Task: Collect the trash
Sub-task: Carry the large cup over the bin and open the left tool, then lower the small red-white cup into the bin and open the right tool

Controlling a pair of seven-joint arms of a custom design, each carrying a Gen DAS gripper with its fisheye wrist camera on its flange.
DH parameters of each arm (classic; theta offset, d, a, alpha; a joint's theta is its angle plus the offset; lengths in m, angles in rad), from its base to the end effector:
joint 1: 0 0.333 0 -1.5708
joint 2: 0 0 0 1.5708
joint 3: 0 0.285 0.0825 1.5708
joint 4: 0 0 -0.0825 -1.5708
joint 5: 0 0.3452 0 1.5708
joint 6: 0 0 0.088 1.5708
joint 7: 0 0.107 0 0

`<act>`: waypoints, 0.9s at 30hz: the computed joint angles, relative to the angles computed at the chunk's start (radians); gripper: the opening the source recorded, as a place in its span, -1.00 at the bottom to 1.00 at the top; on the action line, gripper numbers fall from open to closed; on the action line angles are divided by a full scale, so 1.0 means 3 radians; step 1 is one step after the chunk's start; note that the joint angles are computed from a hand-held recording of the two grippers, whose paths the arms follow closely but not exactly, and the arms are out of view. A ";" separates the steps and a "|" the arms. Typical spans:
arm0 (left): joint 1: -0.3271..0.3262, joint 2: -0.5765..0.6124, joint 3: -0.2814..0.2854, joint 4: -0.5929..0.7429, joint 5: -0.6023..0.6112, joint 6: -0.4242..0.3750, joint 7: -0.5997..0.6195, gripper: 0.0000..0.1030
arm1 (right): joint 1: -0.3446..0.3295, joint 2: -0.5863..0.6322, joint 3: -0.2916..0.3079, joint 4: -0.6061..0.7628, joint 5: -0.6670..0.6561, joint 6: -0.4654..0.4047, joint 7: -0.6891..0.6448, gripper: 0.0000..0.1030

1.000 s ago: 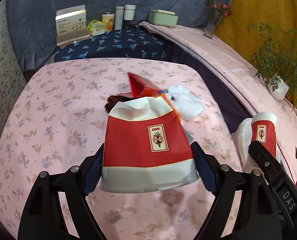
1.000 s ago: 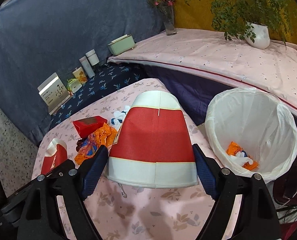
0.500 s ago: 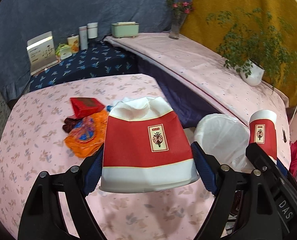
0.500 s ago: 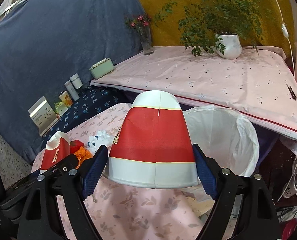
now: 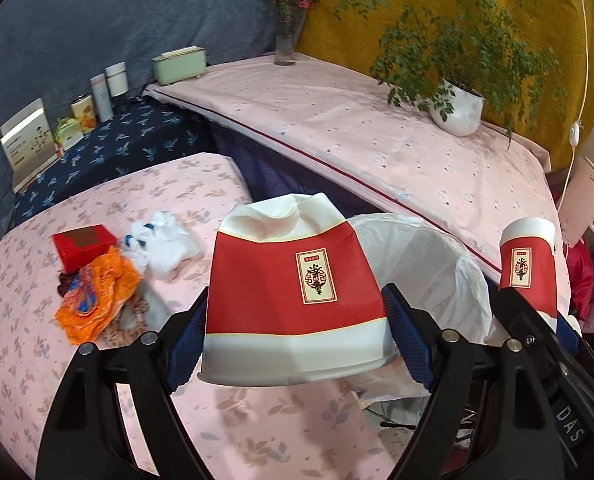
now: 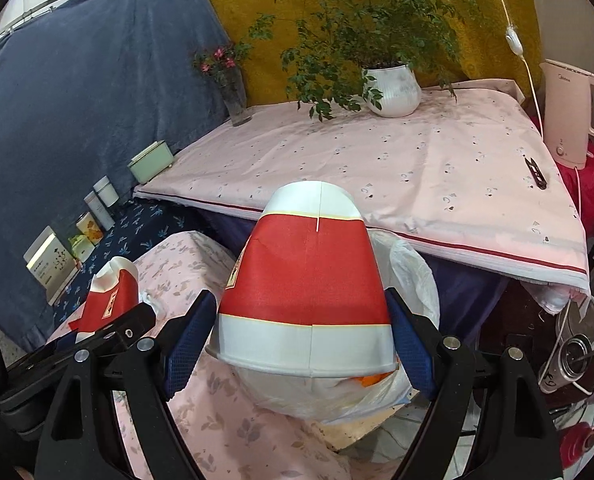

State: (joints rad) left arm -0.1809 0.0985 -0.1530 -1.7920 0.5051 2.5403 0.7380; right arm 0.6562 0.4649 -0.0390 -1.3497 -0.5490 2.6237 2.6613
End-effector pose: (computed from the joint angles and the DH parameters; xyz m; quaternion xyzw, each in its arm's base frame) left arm 0.5641 -0.1980 0.5457 -0.7149 0.5960 -0.2656 0.2515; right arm 0.5549 0.4166 0.5339 -0.6044 0.6649 -0.1966 0.3924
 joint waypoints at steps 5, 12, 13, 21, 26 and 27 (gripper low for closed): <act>-0.0079 0.0336 -0.0010 0.0374 -0.0104 -0.0096 0.0188 0.54 | -0.0069 -0.0052 -0.0042 -0.0136 0.0003 0.0037 0.0089 0.56; -0.0182 0.0697 0.0041 0.0788 -0.0366 -0.0199 0.0402 0.61 | -0.0153 -0.0037 -0.0057 -0.0178 0.0016 0.0030 0.0184 0.56; -0.0200 0.0724 0.0058 0.0818 -0.0366 -0.0195 0.0399 0.68 | -0.0165 -0.0025 -0.0054 -0.0166 0.0028 0.0026 0.0179 0.56; -0.0255 0.0756 0.0163 0.0842 -0.0294 -0.0235 0.0286 0.73 | -0.0206 0.0152 -0.0032 0.0081 0.0146 -0.0020 0.0026 0.58; -0.0211 0.0663 0.0193 0.0685 -0.0241 -0.0239 0.0148 0.73 | -0.0183 0.0327 -0.0011 0.0327 0.0290 -0.0079 -0.0156 0.57; -0.0202 0.0642 0.0198 0.0651 -0.0222 -0.0238 0.0121 0.73 | -0.0175 0.0368 -0.0009 0.0388 0.0322 -0.0095 -0.0193 0.56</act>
